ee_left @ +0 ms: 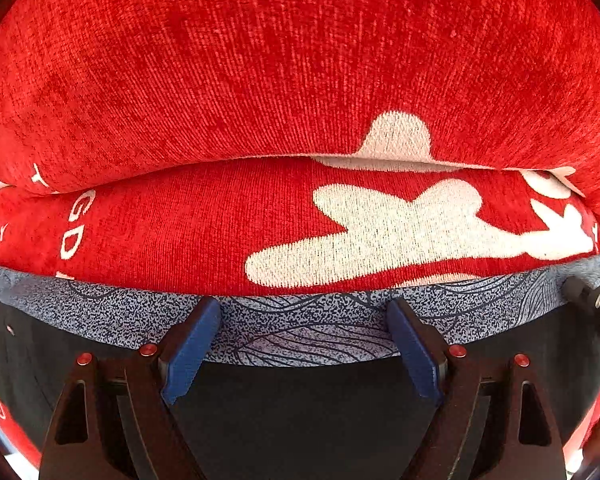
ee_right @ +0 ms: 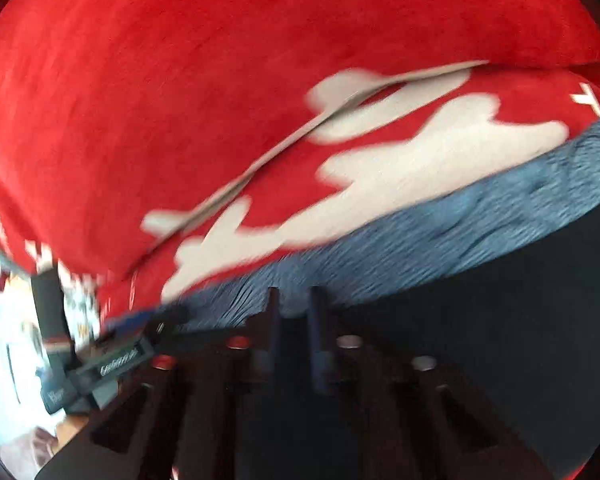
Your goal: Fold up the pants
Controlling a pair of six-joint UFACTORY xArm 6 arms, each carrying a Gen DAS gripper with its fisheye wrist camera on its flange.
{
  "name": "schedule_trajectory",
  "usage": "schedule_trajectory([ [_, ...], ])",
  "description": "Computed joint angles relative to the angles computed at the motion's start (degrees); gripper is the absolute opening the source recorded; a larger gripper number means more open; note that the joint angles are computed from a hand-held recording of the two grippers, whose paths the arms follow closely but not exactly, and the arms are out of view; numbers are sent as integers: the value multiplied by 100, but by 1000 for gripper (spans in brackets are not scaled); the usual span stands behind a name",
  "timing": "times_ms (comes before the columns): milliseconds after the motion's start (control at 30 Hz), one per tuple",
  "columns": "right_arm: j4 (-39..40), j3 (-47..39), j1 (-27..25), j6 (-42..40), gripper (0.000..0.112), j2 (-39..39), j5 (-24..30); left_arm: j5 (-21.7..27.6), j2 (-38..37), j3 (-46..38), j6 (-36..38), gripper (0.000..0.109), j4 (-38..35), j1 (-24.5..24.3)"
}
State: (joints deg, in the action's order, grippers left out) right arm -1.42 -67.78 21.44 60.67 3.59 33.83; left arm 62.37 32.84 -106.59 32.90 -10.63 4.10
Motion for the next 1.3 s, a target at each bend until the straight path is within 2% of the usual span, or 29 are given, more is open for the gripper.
schedule_trajectory([
  [67, -727, 579, -223, 969, 4, -582, -25, -126, -62, 125, 217, 87, -44, 18],
  [133, -1501, 1039, -475, 1804, 4, -1240, 392, -144, -57, 137, 267, 87, -79, 34],
  [200, -1901, 1299, -711, 2336, 4, -1745, 948, -69, -16, 44, 205, 87, -9, 29],
  [267, -2022, 1492, -833, 2668, 5, -2137, 1201, -14, -55, 5, 183, 87, 93, 12],
  [300, -2098, 1445, -804, 2864, 14, -2302, 1499, -9, -128, 48, 193, 87, 91, -17],
  [333, -2142, 1322, -716, 2933, 15, -2349, 1782, 11, -246, 125, 321, 87, 19, 6],
  [467, -1832, 1156, -200, 2587, 25, -2492, 1985, 104, -937, 828, 1033, 87, -259, 130],
  [567, -1384, 1245, 287, 2311, 31, -2433, 2026, 144, -1567, 1856, 1358, 87, 80, 170],
  [600, -1349, 1289, 541, 2375, 31, -2342, 2149, 74, -1762, 2207, 1438, 87, 177, 196],
  [667, -1905, 1433, 965, 2740, 31, -2406, 2247, -517, -2238, 2943, 1819, 87, -140, 331],
  [733, -1961, 1247, 1175, 2663, 31, -2289, 2621, -546, -2380, 3100, 1897, 87, -66, 367],
  [800, -1784, 1184, 1219, 2614, 34, -2321, 2771, -265, -2315, 2929, 1669, 87, 100, 370],
  [900, -1416, 1301, 1235, 2763, 37, -2536, 2746, 4, -2334, 2759, 1584, 87, 276, 303],
  [1033, -1325, 1987, 1212, 3568, 45, -3211, 2129, 403, -2514, 2643, 1683, 87, 52, 154],
  [1100, -1369, 2251, 1240, 4014, 45, -3418, 1859, 493, -2547, 2648, 1579, 87, 16, -8],
  [1300, -1415, 2595, 1319, 4461, 45, -3772, 1668, 668, -2592, 2690, 964, 87, 174, -305],
])
